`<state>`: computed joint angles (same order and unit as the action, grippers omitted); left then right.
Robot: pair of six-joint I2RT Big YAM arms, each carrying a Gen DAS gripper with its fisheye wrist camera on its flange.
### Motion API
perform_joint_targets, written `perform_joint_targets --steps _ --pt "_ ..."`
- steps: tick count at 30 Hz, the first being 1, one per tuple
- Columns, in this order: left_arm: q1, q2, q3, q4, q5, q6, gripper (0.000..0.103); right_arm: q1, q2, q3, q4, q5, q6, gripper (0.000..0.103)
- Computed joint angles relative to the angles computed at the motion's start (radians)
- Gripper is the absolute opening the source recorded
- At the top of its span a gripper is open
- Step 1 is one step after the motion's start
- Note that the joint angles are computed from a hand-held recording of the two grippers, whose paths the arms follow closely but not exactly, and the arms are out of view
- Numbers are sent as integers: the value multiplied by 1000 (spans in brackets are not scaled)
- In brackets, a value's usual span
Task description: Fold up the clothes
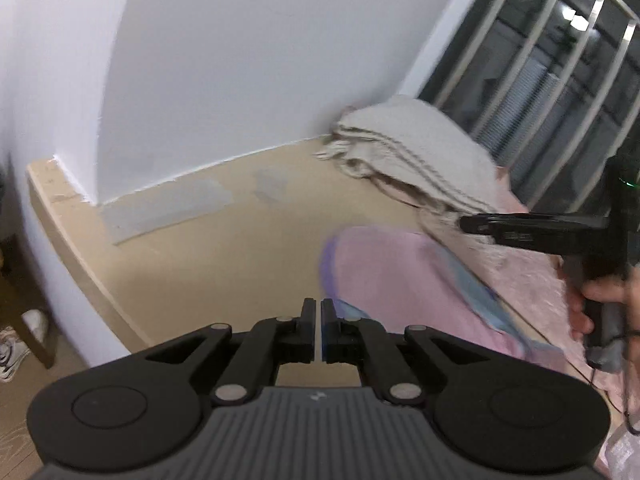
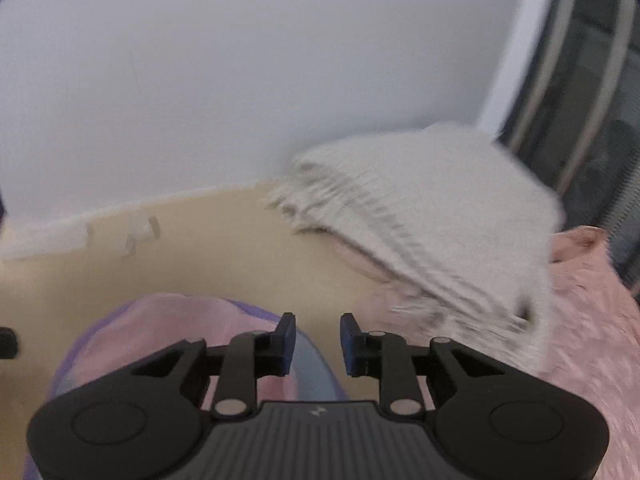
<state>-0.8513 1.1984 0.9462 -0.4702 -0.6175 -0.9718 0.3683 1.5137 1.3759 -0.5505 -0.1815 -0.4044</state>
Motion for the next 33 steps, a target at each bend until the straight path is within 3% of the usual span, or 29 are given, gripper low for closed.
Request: perform_joint_targets --steps 2,4,7,9,11,12,14,19,20,22,23,25,28,29,31,33 --pt "-24 19 17 54 45 86 4 -82 -159 -133 44 -72 53 40" --pt "-43 52 45 114 127 180 5 -180 -317 -248 50 -131 99 47" --pt "-74 122 100 157 234 343 19 -328 -545 -412 -10 -165 109 47" --pt "-83 178 147 139 297 440 25 -414 -656 -501 -72 -171 108 47" --pt "-87 230 202 69 331 471 23 -489 -716 -561 -139 -208 122 45" --pt "-87 245 217 43 332 475 17 -515 -733 -588 -152 -237 124 44" --pt "-89 254 224 15 294 471 8 -558 -770 -639 -178 -286 124 36" --pt "-71 213 180 3 250 400 5 -559 -906 -762 -120 -144 194 38" --pt "-64 205 173 0 245 390 5 -574 -921 -776 -113 -150 205 38" --pt "-52 190 165 -12 250 344 4 -676 -902 -783 -133 -299 195 34" --pt "-44 188 167 -19 260 321 4 -691 -868 -778 -138 -332 196 19" --pt "-34 198 186 -44 257 280 4 -643 -804 -776 -42 -240 211 1" --pt "-37 227 228 -77 251 223 5 -559 -647 -706 78 -37 252 5" --pt "-40 232 239 -82 272 229 5 -536 -606 -676 84 28 261 5" --pt "-45 232 255 -64 295 273 5 -513 -581 -623 73 80 281 9" --pt "-33 245 297 -57 292 335 6 -511 -608 -617 121 -7 271 15"
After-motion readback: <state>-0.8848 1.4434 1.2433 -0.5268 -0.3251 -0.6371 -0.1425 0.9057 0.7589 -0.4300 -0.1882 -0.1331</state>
